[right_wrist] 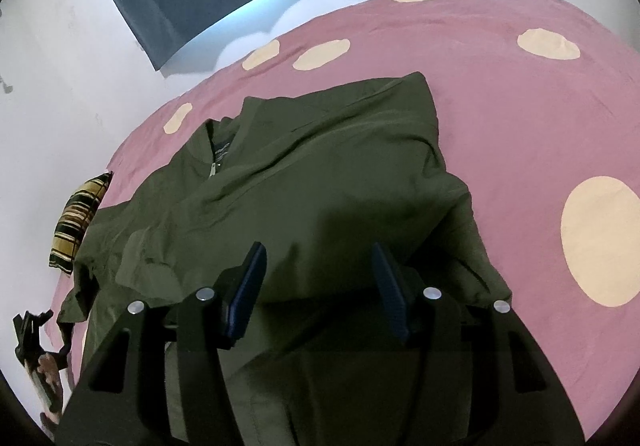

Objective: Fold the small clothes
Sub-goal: 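Grasp the other sleeve cuff with the left tool and lift it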

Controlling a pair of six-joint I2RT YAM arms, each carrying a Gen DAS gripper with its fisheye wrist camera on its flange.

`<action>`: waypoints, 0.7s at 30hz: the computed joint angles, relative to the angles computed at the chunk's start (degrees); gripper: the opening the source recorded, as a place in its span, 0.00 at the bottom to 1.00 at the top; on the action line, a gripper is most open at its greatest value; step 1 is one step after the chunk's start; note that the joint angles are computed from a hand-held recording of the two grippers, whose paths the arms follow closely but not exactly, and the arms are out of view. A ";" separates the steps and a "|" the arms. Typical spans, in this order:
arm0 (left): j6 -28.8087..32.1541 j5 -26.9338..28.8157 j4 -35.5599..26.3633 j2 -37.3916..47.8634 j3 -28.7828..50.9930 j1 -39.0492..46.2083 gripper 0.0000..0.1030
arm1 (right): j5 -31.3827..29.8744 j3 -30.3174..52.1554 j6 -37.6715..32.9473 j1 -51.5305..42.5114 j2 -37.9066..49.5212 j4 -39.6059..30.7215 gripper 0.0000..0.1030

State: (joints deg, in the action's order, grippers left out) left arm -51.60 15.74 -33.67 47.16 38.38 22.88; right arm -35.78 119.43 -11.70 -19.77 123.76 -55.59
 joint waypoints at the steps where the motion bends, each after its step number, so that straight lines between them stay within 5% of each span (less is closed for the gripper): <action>1: -0.44 0.55 0.64 0.38 -0.12 1.03 0.95 | -0.05 -0.07 0.04 0.02 -0.05 0.05 0.54; 8: -2.26 4.86 0.92 1.02 -0.21 8.84 0.90 | 0.33 -1.74 0.27 0.37 -0.57 1.22 0.60; 10: -2.09 1.70 -1.81 2.65 1.85 7.59 0.62 | 0.66 -2.25 0.28 0.54 -0.73 1.49 0.61; 13: -0.91 1.49 -4.54 3.50 3.22 8.41 0.53 | 0.90 -2.88 0.29 0.63 -0.96 1.97 0.61; 15: 0.41 0.88 -5.94 4.73 4.26 8.01 0.36 | 1.03 -3.33 0.34 0.68 -1.13 2.30 0.61; 21: 2.53 -4.41 -9.94 6.09 9.44 4.46 0.24 | 1.24 -4.17 0.64 0.68 -1.61 3.18 0.61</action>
State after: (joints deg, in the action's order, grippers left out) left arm -49.08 11.33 -43.61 53.25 47.82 27.34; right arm -34.54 115.26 -11.06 -19.09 122.14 -52.41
